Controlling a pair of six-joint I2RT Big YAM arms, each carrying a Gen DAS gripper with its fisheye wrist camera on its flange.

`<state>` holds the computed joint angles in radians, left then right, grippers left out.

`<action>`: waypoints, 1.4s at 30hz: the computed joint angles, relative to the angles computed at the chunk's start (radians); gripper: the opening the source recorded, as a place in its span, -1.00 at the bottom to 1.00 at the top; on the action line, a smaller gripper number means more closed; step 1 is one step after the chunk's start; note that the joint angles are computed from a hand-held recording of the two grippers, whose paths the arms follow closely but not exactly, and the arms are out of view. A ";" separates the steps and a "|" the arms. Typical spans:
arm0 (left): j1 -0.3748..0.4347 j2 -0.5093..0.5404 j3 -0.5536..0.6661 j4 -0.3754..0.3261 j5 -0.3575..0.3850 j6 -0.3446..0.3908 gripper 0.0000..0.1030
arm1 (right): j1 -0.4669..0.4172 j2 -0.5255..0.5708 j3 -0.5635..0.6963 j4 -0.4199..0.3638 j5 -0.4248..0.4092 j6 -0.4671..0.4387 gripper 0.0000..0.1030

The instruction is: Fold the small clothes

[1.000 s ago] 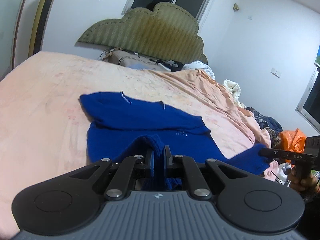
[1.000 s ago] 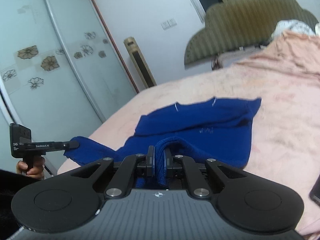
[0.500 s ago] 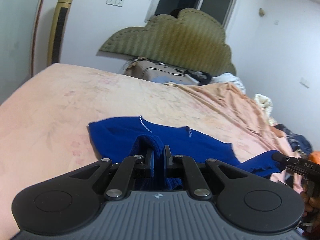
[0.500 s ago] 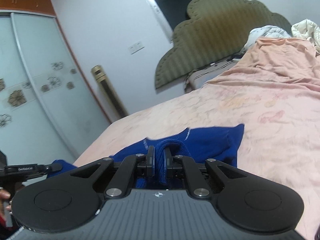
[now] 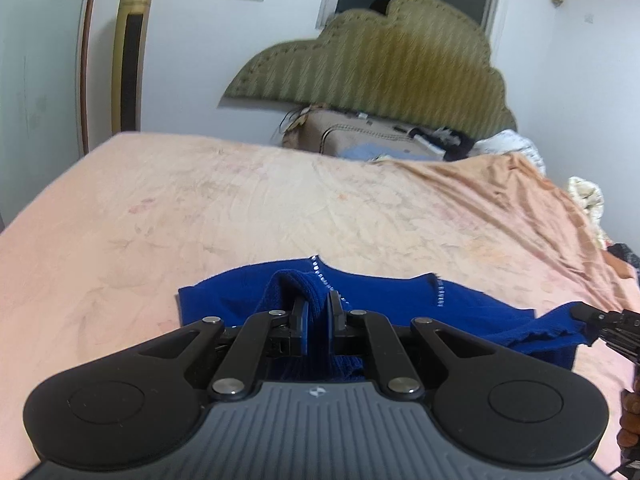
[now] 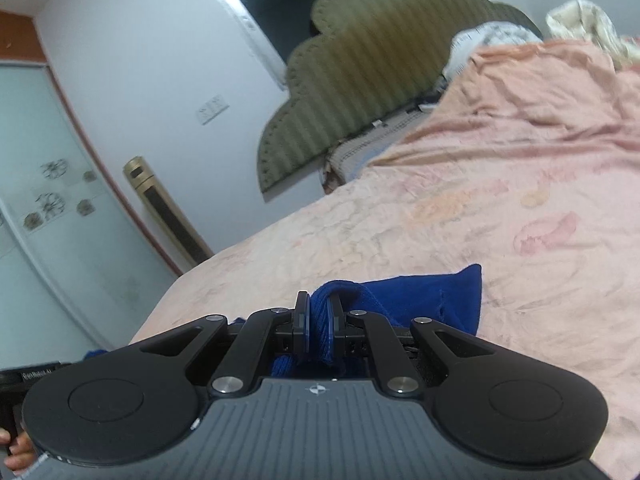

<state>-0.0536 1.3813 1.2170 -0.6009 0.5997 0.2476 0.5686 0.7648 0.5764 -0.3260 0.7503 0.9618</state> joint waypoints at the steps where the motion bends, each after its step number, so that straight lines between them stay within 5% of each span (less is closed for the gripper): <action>1: -0.014 0.024 0.015 0.003 -0.020 -0.006 -0.84 | -0.034 0.013 -0.003 0.016 -0.032 0.000 -0.77; 11: -0.099 0.203 0.130 0.035 -0.164 -0.040 -0.83 | -0.280 0.215 0.029 0.126 -0.277 -0.003 -0.77; 14: -0.115 0.251 0.159 0.049 -0.244 -0.082 -0.78 | -0.350 0.289 0.057 0.131 -0.359 -0.013 -0.45; 17: -0.111 0.278 0.195 0.016 -0.312 -0.108 -0.74 | -0.350 0.308 0.074 0.109 -0.314 -0.031 0.02; 20: -0.084 0.266 0.192 0.025 -0.296 -0.121 -0.64 | -0.302 0.270 0.066 0.096 -0.175 -0.038 0.01; 22: -0.076 0.238 0.167 0.052 -0.283 -0.110 -0.50 | -0.265 0.269 0.078 0.101 -0.154 -0.111 0.00; 27: -0.110 0.188 0.105 0.051 -0.222 0.065 -0.19 | -0.278 0.385 0.154 0.098 -0.453 -0.267 0.07; 30: -0.152 0.196 0.072 0.109 -0.331 0.121 -0.12 | -0.282 0.462 0.210 0.007 -0.344 -0.274 0.07; 33: -0.157 0.250 0.118 0.071 -0.448 0.084 -0.12 | -0.305 0.452 0.213 -0.077 -0.230 -0.179 0.08; 39: -0.150 0.210 0.084 0.083 -0.418 0.063 -0.12 | -0.246 0.411 0.189 -0.043 -0.216 -0.302 0.56; 42: -0.163 0.173 0.053 0.083 -0.395 0.055 0.06 | -0.237 0.479 0.257 -0.192 -0.146 -0.245 0.52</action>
